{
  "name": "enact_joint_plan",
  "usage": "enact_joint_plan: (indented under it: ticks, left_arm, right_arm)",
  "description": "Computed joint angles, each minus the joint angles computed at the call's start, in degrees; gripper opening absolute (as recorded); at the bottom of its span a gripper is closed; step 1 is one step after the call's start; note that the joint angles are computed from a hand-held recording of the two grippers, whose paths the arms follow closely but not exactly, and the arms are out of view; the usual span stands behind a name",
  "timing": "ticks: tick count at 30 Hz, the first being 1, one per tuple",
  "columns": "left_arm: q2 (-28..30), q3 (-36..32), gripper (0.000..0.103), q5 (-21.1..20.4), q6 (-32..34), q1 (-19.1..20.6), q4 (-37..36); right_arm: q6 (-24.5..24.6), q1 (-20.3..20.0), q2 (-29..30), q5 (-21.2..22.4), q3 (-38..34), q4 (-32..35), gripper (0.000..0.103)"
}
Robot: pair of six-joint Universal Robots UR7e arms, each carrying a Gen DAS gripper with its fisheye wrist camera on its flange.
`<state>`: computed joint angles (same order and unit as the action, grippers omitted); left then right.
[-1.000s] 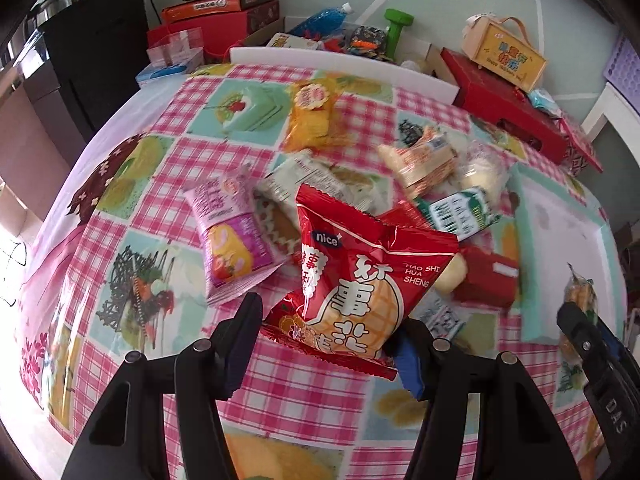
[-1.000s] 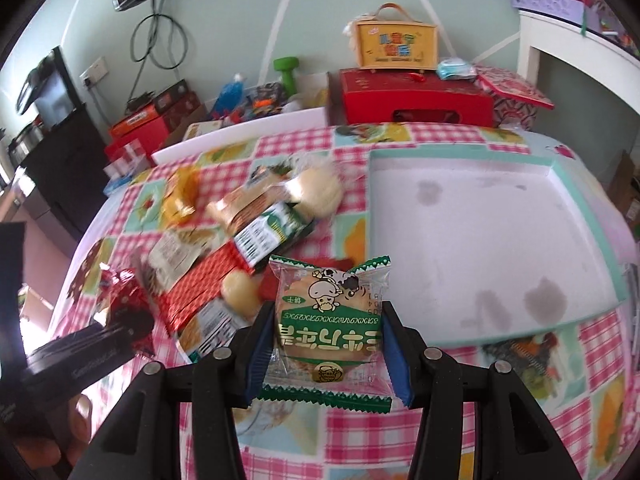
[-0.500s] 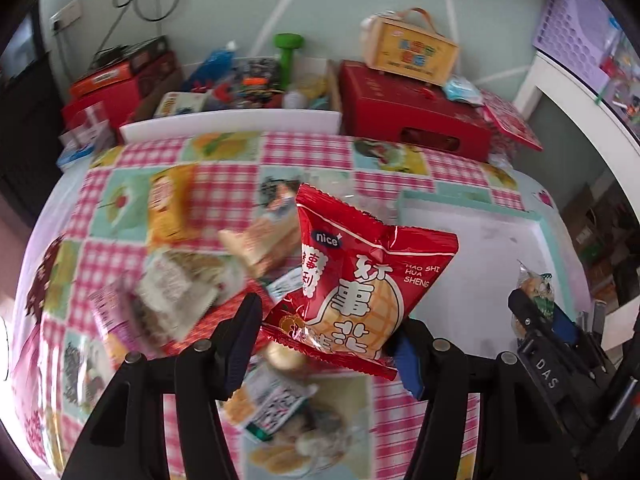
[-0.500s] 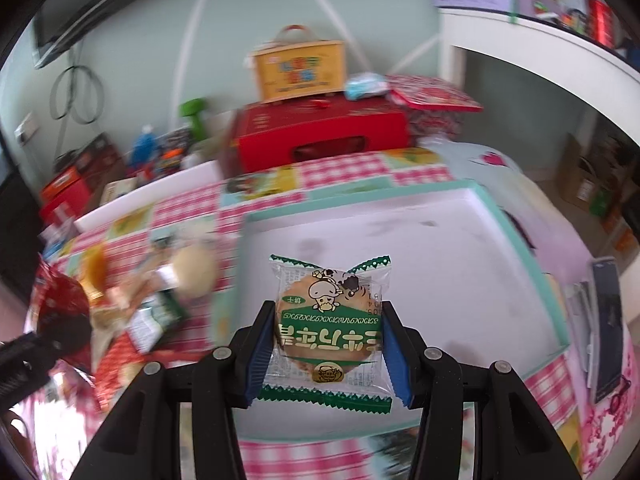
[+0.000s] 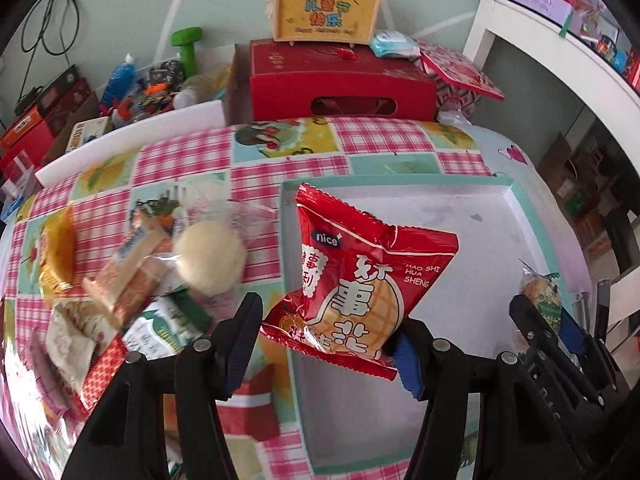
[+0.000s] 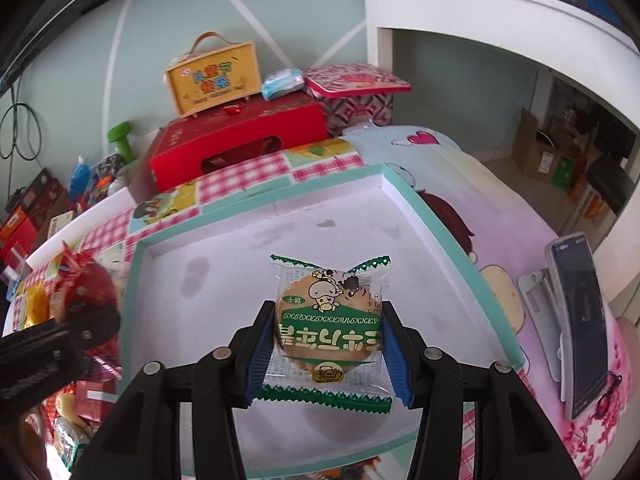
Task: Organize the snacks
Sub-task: 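Carry the cookie packet with the right tool while the left tool carries the red bag to the tray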
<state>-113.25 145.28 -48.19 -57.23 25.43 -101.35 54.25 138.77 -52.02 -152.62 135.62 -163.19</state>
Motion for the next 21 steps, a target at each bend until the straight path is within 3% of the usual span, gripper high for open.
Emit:
enact_joint_plan:
  ticks: [12, 16, 21]
  left_arm:
    - [10.89, 4.36, 0.063, 0.89, 9.12, 3.39, -20.34]
    - [13.42, 5.14, 0.063, 1.02, 9.47, 4.46, -22.71]
    - [12.62, 5.23, 0.064, 1.22, 8.22, 4.09, -21.78]
  right_arm:
    - [0.44, -2.72, -0.07, 2.01, 1.19, -2.0, 0.053]
    - [1.74, -3.64, -0.64, 2.69, 1.66, -1.04, 0.053]
    - [3.08, -3.99, -1.33, 3.33, 1.93, 0.27, 0.053]
